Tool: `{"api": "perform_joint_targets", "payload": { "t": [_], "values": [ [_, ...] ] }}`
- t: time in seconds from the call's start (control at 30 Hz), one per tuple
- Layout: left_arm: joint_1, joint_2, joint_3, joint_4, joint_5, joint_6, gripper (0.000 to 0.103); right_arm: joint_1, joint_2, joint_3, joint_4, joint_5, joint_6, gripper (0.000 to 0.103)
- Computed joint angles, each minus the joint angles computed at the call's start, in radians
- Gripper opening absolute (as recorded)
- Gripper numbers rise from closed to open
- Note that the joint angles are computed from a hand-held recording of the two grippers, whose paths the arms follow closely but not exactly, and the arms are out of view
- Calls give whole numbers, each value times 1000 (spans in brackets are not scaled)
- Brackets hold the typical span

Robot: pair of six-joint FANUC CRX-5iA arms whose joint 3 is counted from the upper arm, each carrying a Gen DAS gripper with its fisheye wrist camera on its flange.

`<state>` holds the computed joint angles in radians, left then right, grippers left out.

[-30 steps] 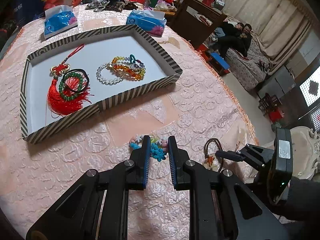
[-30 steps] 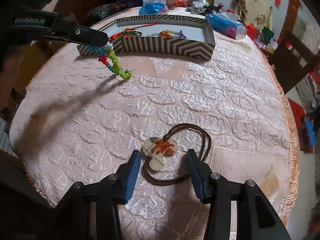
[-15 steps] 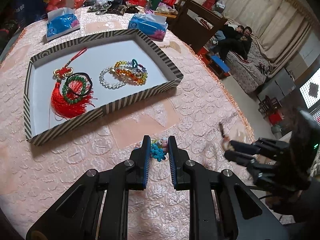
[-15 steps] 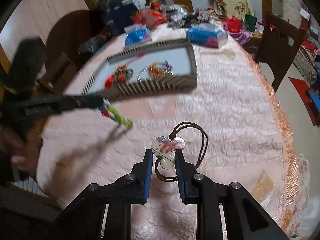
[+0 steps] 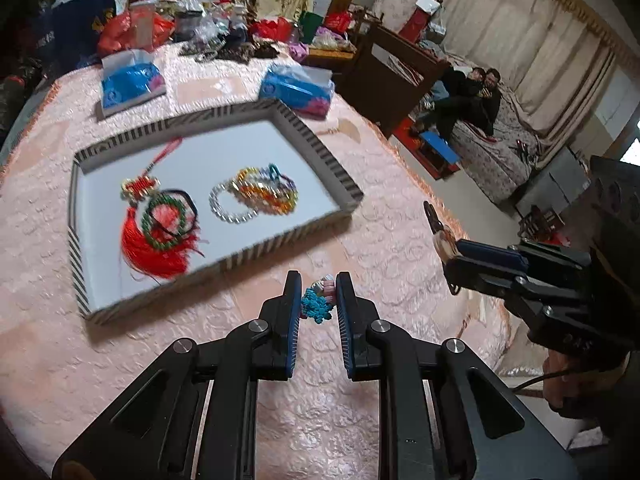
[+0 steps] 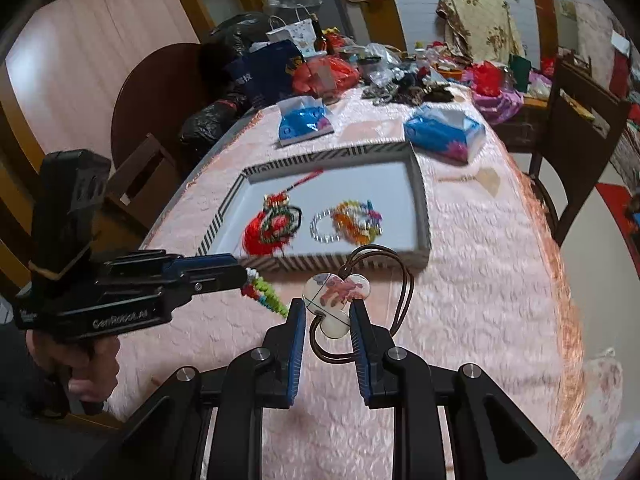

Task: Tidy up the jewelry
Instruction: 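Carry the bracelet with the left gripper while the right carries the pendant into the tray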

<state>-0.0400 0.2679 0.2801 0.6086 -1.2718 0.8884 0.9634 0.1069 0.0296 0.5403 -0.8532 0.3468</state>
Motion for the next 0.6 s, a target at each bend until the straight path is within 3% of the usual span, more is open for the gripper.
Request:
{"api": "perform_joint_targets", "payload": {
  "t": [0.33,0.6],
  "values": [
    [5,80,158,6,46,64,16,-75,99,177,-76,1,170,21],
    [-14,245,411,-58,28,197,16,-136,191,328,-167,-25,274,21]
  ]
}}
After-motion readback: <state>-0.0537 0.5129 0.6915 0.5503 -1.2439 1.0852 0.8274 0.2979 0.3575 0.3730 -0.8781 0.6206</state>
